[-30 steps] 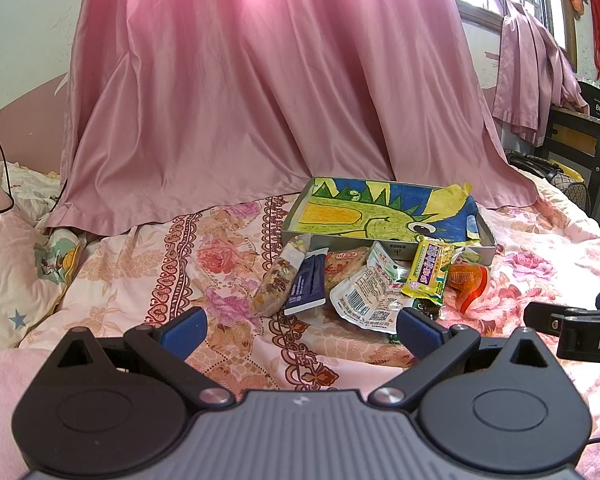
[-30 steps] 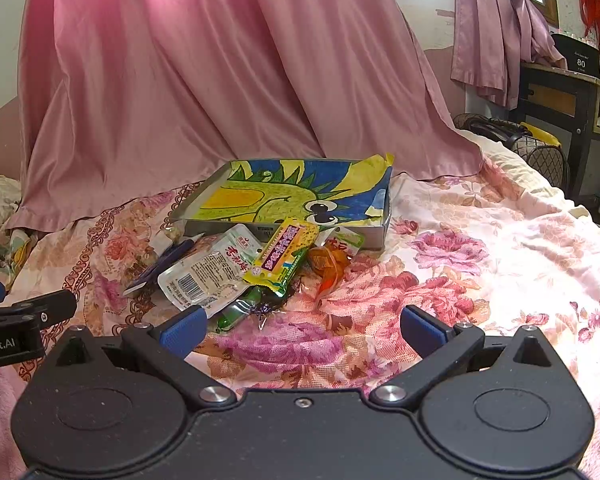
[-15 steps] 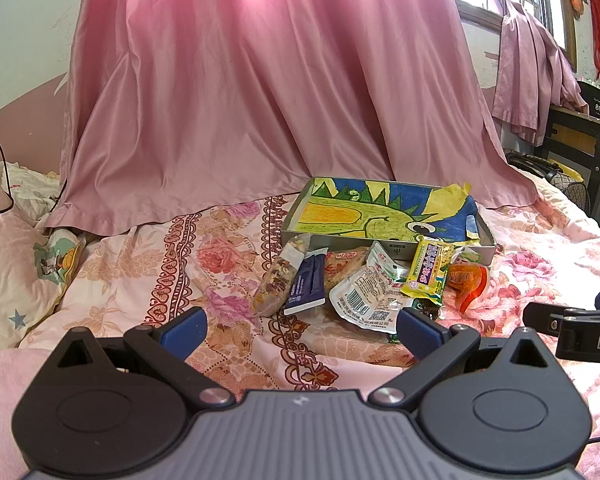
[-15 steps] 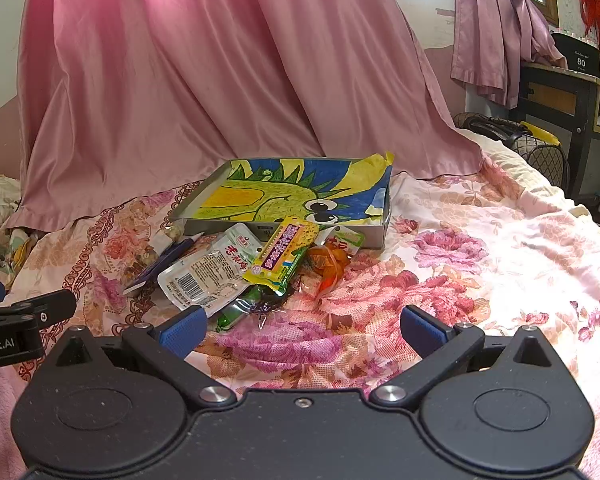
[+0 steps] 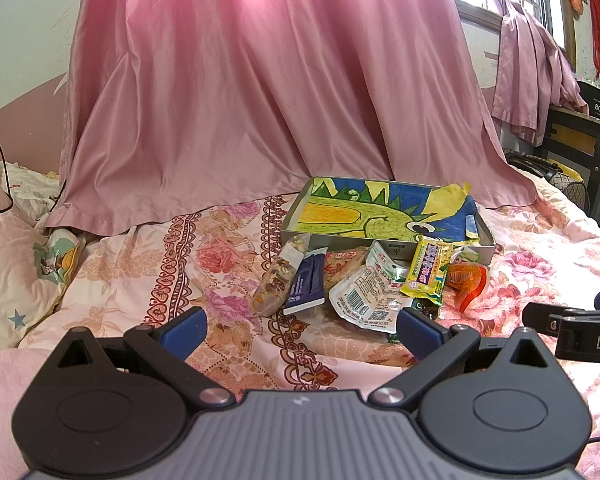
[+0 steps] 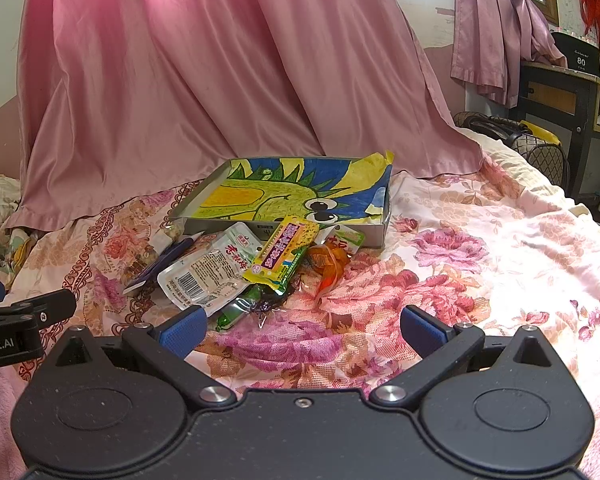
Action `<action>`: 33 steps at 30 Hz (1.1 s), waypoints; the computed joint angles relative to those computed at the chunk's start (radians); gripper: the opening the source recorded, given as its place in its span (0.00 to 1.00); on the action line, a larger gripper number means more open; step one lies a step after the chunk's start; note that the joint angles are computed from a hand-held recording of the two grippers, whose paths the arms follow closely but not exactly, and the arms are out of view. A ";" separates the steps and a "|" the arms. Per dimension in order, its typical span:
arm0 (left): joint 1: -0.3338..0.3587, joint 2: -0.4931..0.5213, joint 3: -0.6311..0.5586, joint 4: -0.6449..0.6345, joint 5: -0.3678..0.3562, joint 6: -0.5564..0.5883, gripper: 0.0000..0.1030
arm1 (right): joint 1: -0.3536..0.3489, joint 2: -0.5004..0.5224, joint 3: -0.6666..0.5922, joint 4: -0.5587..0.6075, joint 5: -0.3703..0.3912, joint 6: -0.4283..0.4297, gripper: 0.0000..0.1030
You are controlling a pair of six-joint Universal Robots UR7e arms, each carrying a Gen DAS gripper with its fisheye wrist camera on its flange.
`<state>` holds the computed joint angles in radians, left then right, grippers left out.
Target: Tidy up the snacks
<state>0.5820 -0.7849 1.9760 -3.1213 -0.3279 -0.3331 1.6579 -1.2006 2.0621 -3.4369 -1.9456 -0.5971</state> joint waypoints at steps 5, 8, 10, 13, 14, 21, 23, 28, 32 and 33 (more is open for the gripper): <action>0.005 -0.014 -0.005 0.050 -0.019 -0.029 1.00 | -0.002 -0.010 0.000 0.025 0.013 0.016 0.99; 0.019 -0.015 -0.024 0.067 -0.029 -0.016 1.00 | -0.003 -0.016 -0.007 0.039 0.026 0.025 0.99; 0.024 -0.004 -0.042 0.042 -0.024 0.020 1.00 | 0.000 -0.014 -0.003 0.024 0.018 0.023 0.99; 0.033 0.004 -0.065 0.016 -0.029 0.070 1.00 | 0.003 -0.011 -0.019 0.044 0.012 0.033 0.99; 0.038 0.006 -0.076 0.004 -0.032 0.092 1.00 | -0.002 -0.009 -0.027 0.061 0.024 0.041 0.99; 0.085 0.017 -0.149 0.020 -0.083 0.179 1.00 | -0.003 -0.004 -0.073 0.126 0.049 0.032 0.99; 0.098 0.019 -0.169 0.040 -0.097 0.190 1.00 | -0.003 0.006 -0.093 0.141 0.051 0.018 0.99; 0.127 0.022 -0.210 0.087 -0.133 0.207 1.00 | -0.008 0.031 -0.143 0.191 0.062 -0.008 0.99; 0.149 0.025 -0.243 0.141 -0.159 0.195 1.00 | -0.013 0.050 -0.176 0.223 0.069 -0.024 0.99; 0.154 0.026 -0.251 0.154 -0.164 0.193 1.00 | -0.014 0.054 -0.182 0.228 0.070 -0.026 0.99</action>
